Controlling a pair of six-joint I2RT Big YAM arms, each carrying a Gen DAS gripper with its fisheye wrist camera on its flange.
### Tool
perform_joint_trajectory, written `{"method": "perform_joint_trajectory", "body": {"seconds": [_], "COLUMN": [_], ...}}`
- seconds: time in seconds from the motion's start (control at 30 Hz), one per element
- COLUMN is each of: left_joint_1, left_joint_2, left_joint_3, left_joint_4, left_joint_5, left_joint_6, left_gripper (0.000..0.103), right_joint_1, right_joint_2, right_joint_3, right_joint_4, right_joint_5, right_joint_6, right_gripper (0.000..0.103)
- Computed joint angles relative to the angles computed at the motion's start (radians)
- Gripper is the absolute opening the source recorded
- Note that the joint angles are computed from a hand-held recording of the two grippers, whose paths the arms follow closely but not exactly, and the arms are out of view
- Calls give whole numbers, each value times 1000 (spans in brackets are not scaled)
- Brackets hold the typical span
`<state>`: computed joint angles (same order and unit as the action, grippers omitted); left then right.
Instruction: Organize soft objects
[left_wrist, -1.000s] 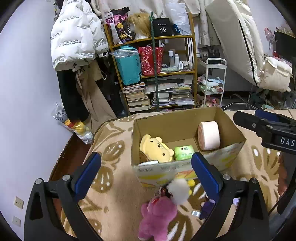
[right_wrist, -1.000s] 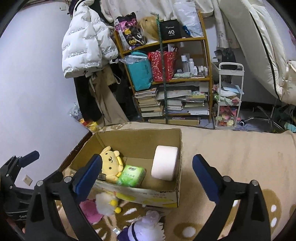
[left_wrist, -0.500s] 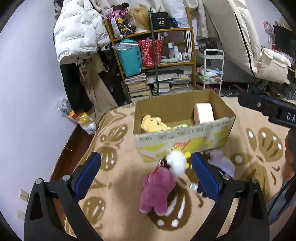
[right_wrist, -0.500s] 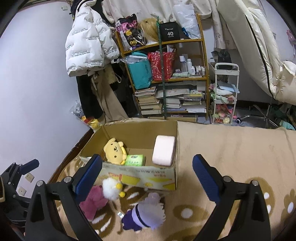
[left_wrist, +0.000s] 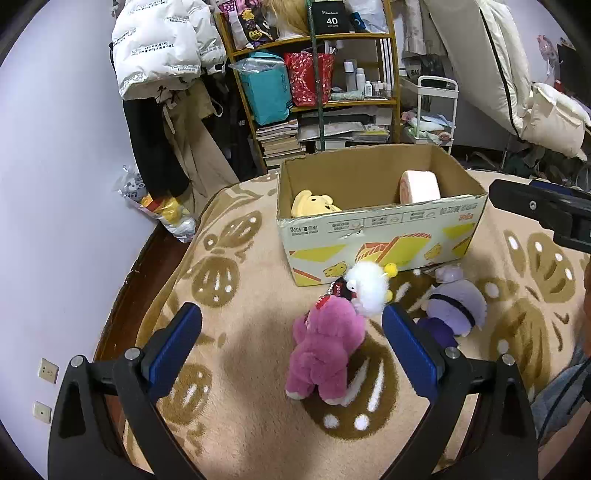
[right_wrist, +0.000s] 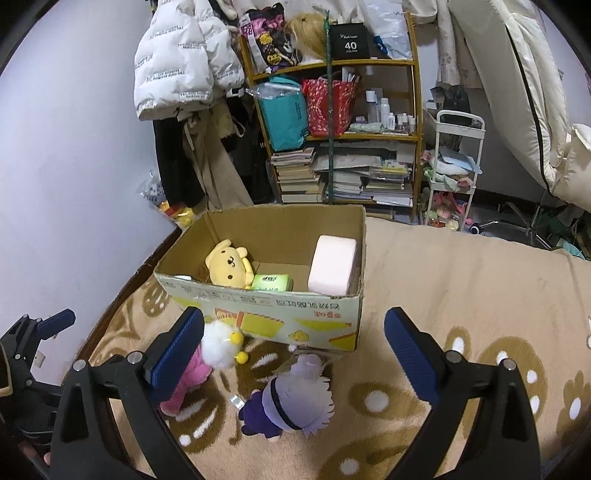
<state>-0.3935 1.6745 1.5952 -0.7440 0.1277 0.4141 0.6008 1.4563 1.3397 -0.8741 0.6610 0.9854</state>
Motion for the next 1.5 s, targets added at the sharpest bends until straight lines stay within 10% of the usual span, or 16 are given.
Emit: {"method": "perform_joint_trajectory", "body": {"seconds": [1.5], "left_joint_1": [-31], "left_joint_2": [209], "left_joint_3": [129], "left_joint_4": [-130], "left_joint_5": [-86], "left_joint_6": [7], "left_gripper": [97], "right_joint_1": [-95], "right_joint_2": [188], "right_joint_3": [66], "right_joint_4": [-91], "right_joint_5": [-217], "right_joint_6": [37], "right_gripper": [102]}}
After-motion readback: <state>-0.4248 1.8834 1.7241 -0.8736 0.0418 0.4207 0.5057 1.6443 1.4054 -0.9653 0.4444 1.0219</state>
